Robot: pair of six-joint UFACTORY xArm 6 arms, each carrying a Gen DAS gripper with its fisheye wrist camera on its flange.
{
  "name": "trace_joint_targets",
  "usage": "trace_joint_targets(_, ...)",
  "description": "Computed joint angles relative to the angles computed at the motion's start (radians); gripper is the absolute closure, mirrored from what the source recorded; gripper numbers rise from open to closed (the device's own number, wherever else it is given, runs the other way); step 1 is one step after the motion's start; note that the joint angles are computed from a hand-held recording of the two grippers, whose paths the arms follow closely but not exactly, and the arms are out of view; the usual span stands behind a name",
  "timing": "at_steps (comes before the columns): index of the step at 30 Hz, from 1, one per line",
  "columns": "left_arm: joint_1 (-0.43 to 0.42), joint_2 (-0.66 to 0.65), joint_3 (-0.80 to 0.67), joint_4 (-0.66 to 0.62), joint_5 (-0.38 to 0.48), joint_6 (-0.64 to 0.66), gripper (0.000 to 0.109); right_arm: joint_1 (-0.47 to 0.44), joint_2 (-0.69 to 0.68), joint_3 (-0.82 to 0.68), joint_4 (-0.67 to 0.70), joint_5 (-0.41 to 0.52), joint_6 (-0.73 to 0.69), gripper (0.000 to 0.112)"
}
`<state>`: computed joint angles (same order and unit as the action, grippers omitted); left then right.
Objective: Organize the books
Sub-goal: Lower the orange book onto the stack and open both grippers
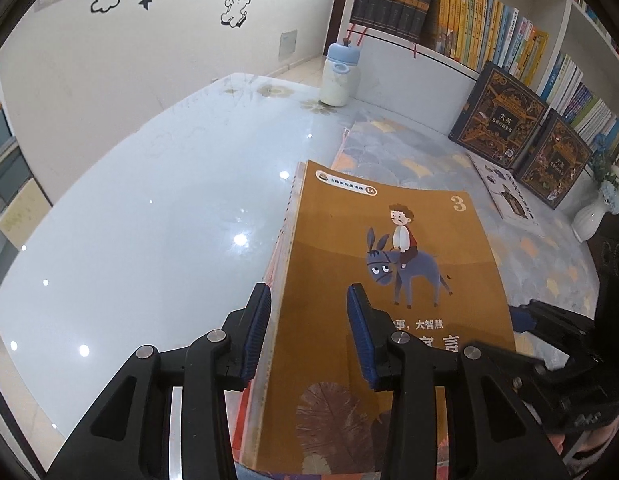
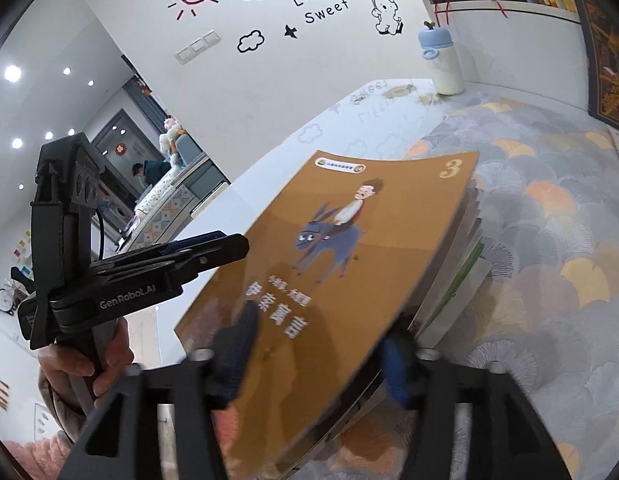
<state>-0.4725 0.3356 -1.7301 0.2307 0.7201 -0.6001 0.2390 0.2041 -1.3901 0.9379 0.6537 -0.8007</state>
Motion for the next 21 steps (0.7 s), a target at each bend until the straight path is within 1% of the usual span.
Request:
trace_joint_targets(2, -0.008, 0.007, -0.020, 0.030, 0.019, -0.019, 0.067, 0.005, -0.017, 0.017, -0.042, -0.025, 0.031, 0.040)
trace_joint_targets(4, -0.015, 0.007, -0.027, 0.056, 0.024, -0.037, 0.066, -0.004, -0.019, 0.014, -0.037, 0.006, 0.014, 0.039)
trace_joint_targets(7, -0.017, 0.024, -0.062, 0.032, 0.017, -0.036, 0.066, -0.003, -0.003, -0.014, -0.074, 0.034, 0.026, 0.037)
trace_joint_targets(9, -0.018, 0.027, -0.077, 0.041, 0.017, -0.060, 0.066, 0.010, 0.006, -0.031, -0.159, 0.031, 0.037, 0.037)
trace_joint_targets(10, -0.019, 0.022, -0.076, 0.060, 0.019, -0.077, 0.064, 0.017, 0.007, -0.032, -0.202, 0.020, 0.044, 0.037)
trace_joint_targets(12, -0.021, 0.013, -0.071, 0.096, 0.024, -0.113, 0.059, 0.033, 0.001, -0.024, -0.316, -0.015, 0.061, 0.037)
trace_joint_targets(14, -0.022, 0.009, -0.072, 0.118, 0.030, -0.139, 0.058, 0.050, -0.014, 0.003, -0.465, -0.050, 0.088, 0.037)
trace_joint_targets(15, -0.021, 0.012, -0.079, 0.119, 0.033, -0.146, 0.058, 0.053, -0.023, 0.020, -0.502, -0.075, 0.093, 0.037)
trace_joint_targets(16, -0.023, 0.021, -0.094, 0.118, 0.038, -0.150, 0.058, 0.054, -0.035, 0.041, -0.497, -0.111, 0.070, 0.037)
trace_joint_targets(17, -0.025, 0.033, -0.114, 0.114, 0.044, -0.153, 0.058, 0.049, -0.055, 0.069, -0.450, -0.153, 0.025, 0.037)
trace_joint_targets(19, -0.040, 0.067, -0.175, 0.132, 0.076, -0.166, 0.058, 0.025, -0.072, 0.075, -0.369, -0.140, -0.027, 0.037)
trace_joint_targets(21, -0.059, 0.123, -0.266, 0.109, 0.110, -0.128, 0.058, -0.027, -0.079, 0.062, -0.271, -0.088, -0.077, 0.037)
